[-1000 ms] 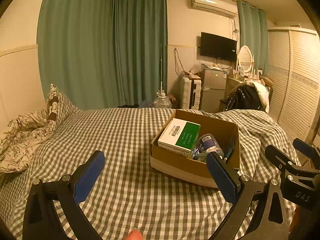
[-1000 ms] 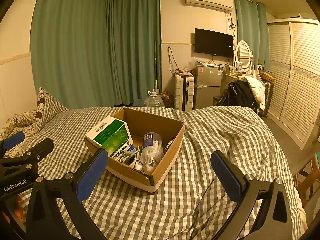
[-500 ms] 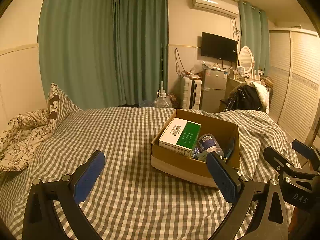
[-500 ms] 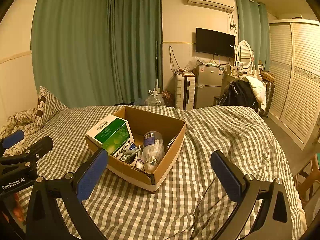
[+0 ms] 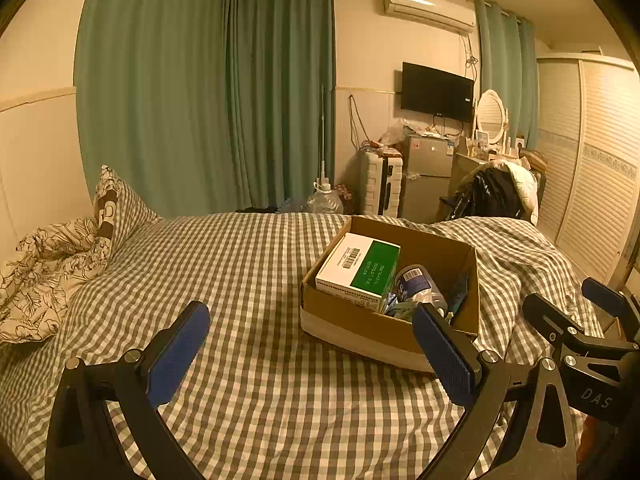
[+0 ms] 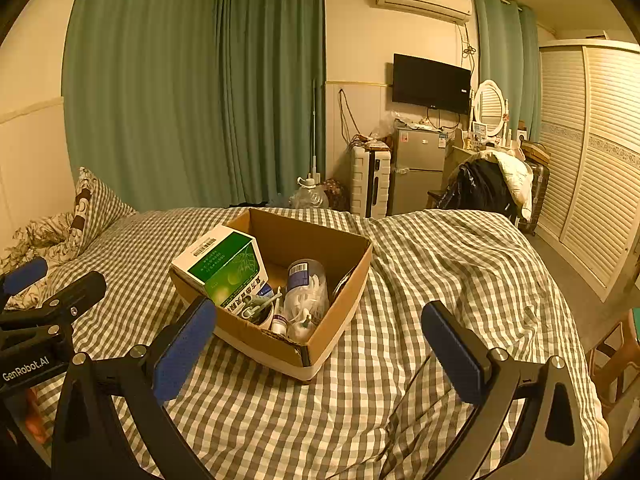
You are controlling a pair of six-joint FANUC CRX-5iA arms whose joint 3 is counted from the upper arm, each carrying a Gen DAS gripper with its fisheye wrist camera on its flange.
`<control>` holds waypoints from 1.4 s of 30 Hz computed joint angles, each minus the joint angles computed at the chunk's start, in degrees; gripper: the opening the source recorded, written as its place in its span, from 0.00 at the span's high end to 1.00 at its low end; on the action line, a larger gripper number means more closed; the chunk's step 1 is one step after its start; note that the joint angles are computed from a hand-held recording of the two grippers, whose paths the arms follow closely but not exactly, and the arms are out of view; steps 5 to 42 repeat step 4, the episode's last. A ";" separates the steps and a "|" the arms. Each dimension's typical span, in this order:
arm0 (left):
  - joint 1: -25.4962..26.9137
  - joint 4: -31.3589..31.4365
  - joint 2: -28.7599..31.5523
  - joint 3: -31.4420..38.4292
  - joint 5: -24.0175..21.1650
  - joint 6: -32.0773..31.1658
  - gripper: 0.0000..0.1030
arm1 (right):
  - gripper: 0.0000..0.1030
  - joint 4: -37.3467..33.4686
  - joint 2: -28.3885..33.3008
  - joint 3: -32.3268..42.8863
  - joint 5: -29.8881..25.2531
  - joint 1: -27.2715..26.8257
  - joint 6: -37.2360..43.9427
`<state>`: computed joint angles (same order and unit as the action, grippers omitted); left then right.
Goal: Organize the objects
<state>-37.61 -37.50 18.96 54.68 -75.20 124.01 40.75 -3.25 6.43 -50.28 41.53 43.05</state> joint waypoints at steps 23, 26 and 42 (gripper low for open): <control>-0.18 -0.28 -0.08 -0.29 0.12 0.22 0.00 | 0.00 -0.29 0.02 0.08 -0.08 -0.01 0.35; -0.18 -0.28 -0.08 -0.29 0.12 0.22 0.00 | 0.00 -0.29 0.02 0.08 -0.08 -0.01 0.35; -0.18 -0.28 -0.08 -0.29 0.12 0.22 0.00 | 0.00 -0.29 0.02 0.08 -0.08 -0.01 0.35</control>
